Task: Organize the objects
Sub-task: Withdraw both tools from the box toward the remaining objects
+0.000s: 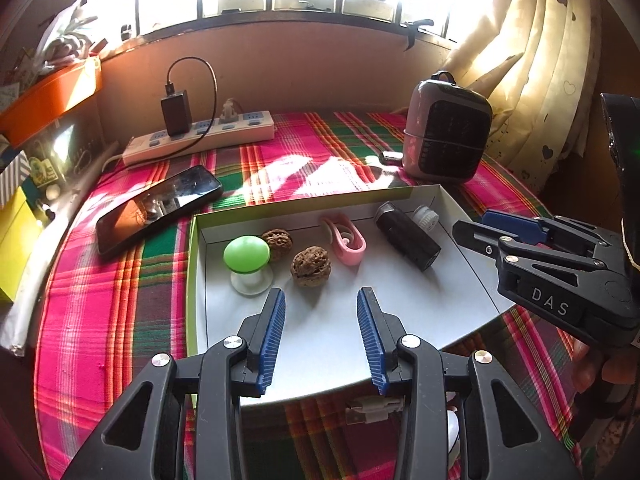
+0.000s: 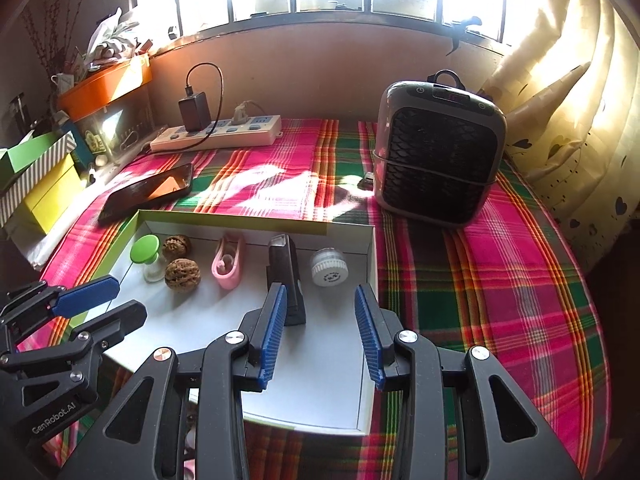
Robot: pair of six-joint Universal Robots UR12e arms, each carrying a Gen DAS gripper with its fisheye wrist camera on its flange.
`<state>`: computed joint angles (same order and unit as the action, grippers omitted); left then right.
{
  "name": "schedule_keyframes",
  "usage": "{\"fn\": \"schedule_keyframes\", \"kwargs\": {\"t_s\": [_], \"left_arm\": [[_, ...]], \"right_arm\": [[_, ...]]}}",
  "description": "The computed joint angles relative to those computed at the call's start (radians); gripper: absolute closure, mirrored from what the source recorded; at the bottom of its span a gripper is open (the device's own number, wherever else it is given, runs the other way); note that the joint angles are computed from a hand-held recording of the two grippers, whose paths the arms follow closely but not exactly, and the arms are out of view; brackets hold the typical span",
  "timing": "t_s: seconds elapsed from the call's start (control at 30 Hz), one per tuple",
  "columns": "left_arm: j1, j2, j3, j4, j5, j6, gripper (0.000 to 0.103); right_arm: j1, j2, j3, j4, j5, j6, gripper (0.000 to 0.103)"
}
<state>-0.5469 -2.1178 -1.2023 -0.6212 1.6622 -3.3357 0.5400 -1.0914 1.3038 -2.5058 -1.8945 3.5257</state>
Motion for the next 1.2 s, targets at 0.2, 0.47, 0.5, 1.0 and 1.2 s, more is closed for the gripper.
{"fn": "schedule_keyframes", "kwargs": {"t_s": [0.2,0.47,0.5,1.0,1.2], "left_arm": [[-0.008,0.034,-0.05,0.045,0.007,-0.004,0.067],[-0.017,0.086,-0.132,0.101,-0.003,-0.004,0.067],[-0.017,0.093,-0.143,0.106,-0.006,-0.009,0.067],[0.007,0.188,-0.311,0.148,-0.059,-0.067,0.067],[0.013,0.203,-0.337,0.155,-0.079,-0.068,0.067]], "right_arm": [[0.019,-0.025,0.033,-0.031,-0.01,0.001,0.066],[0.05,-0.056,0.08,-0.065,-0.022,0.022,0.066],[0.054,-0.061,0.087,-0.07,-0.023,0.025,0.066],[0.101,-0.074,0.136,-0.042,0.035,0.076,0.059],[0.103,-0.059,0.127,-0.046,0.061,0.113,0.048]]}}
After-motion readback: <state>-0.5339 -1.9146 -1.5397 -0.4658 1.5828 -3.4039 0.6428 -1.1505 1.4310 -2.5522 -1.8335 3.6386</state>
